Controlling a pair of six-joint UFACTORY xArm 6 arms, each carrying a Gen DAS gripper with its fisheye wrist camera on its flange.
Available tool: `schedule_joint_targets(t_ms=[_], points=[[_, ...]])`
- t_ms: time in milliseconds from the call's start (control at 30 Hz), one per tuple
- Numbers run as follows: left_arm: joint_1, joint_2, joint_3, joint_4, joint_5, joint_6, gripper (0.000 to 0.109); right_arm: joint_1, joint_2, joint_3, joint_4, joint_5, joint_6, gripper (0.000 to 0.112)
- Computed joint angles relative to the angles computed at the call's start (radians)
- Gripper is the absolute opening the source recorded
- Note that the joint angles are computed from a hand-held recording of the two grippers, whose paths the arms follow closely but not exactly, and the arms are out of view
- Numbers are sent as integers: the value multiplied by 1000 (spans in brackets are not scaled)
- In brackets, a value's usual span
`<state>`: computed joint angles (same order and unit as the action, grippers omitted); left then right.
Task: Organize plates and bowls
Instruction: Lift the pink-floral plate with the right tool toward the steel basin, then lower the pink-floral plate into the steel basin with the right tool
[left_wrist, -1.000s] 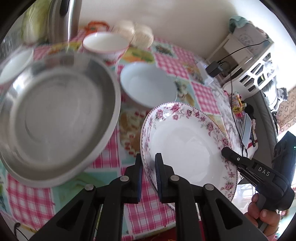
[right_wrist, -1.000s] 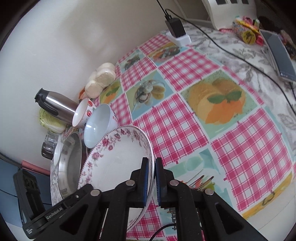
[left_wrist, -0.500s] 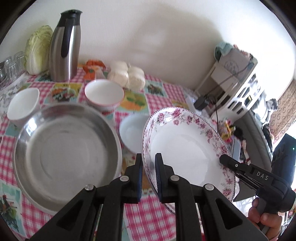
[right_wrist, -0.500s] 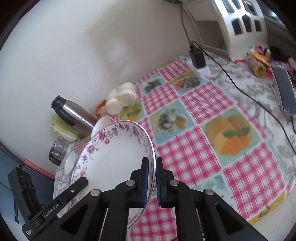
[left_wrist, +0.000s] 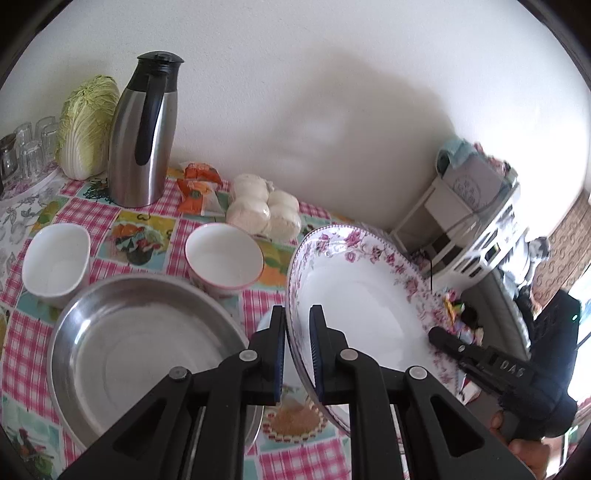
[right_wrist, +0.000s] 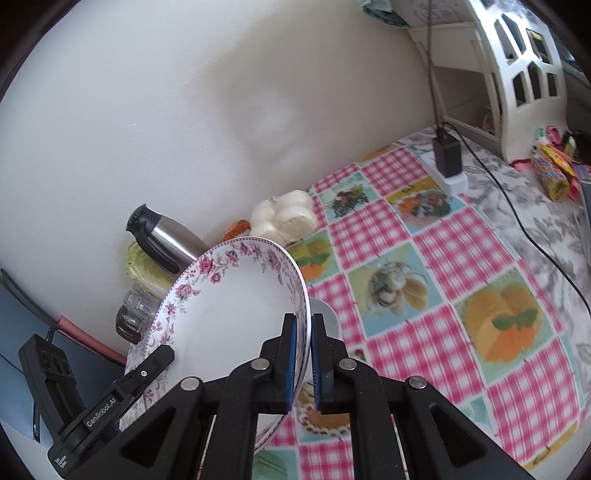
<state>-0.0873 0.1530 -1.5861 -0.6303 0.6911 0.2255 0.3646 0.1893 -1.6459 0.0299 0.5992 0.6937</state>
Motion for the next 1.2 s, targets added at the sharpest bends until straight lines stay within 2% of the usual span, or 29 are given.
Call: schedule_joint_targets(t_ms=[233,667,1200], points=[[35,60,-67,-17,6,-5,13,9,115,-131,44,21,-51,8],[120,31,8,-1,36,-32,13,59,237,-240,108,63,-100,8],[248,-1,93,56,52,-54,13,142,519,-647,170,255,-145,8]])
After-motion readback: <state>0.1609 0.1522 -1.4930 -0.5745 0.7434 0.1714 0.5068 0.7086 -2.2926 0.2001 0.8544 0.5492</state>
